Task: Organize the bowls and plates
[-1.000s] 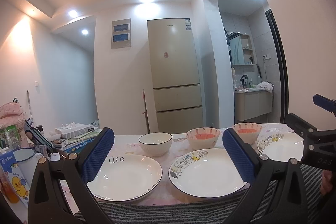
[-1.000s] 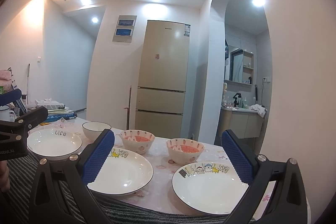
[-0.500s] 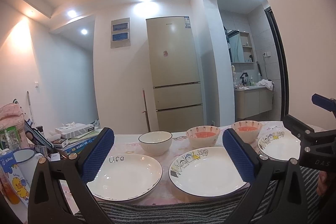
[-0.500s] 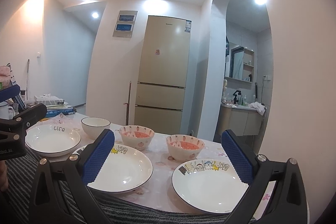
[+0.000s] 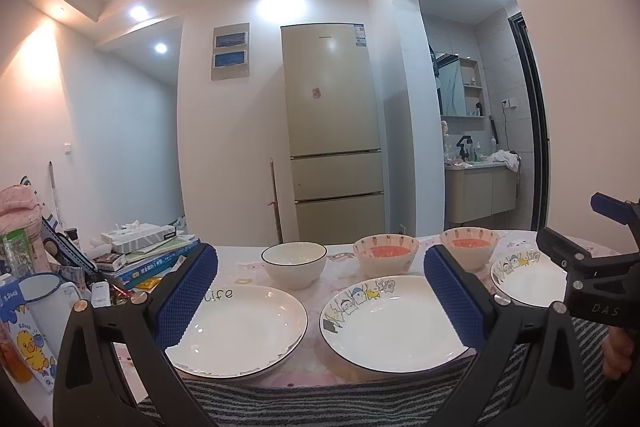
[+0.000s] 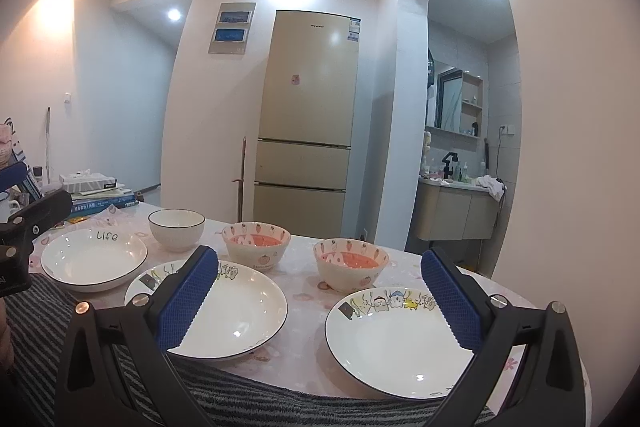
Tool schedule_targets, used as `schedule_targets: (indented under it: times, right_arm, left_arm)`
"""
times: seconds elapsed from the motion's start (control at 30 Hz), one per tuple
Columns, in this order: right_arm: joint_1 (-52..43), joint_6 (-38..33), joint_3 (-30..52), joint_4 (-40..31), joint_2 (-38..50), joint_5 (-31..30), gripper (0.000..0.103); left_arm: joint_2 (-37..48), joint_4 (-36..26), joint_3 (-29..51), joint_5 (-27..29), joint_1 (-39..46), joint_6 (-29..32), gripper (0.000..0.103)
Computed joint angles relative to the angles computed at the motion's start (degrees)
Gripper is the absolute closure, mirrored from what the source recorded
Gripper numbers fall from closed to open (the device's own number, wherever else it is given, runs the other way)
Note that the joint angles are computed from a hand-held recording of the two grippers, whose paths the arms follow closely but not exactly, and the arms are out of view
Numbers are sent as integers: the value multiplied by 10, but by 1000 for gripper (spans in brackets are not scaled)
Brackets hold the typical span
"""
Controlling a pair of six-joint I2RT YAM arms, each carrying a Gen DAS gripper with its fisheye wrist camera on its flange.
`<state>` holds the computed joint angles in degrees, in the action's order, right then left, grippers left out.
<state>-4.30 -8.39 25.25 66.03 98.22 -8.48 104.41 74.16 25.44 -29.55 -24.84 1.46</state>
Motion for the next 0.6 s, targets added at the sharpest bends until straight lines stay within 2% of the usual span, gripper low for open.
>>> schedule_targets:
  times: [0.23,0.37,0.43,0.5,0.6]
  right_arm:
    - [4,7,8,-23,-8,6,0]
    - [3,17,15,-53,-30,18,0]
    - [-12,30,22,-101,-62,-20,0]
    - [-28,44,35,-160,-96,-61,0]
    - [-36,51,47,-197,-135,-82,0]
  left_arm:
    - [-5,-14,3,6,6,-5,0]
    - [-10,5,-7,13,8,-1,0]
    - [-33,3,-15,22,10,11,0]
    - [-66,-35,-13,25,10,29,0]
    - [-122,-104,-6,35,19,32,0]
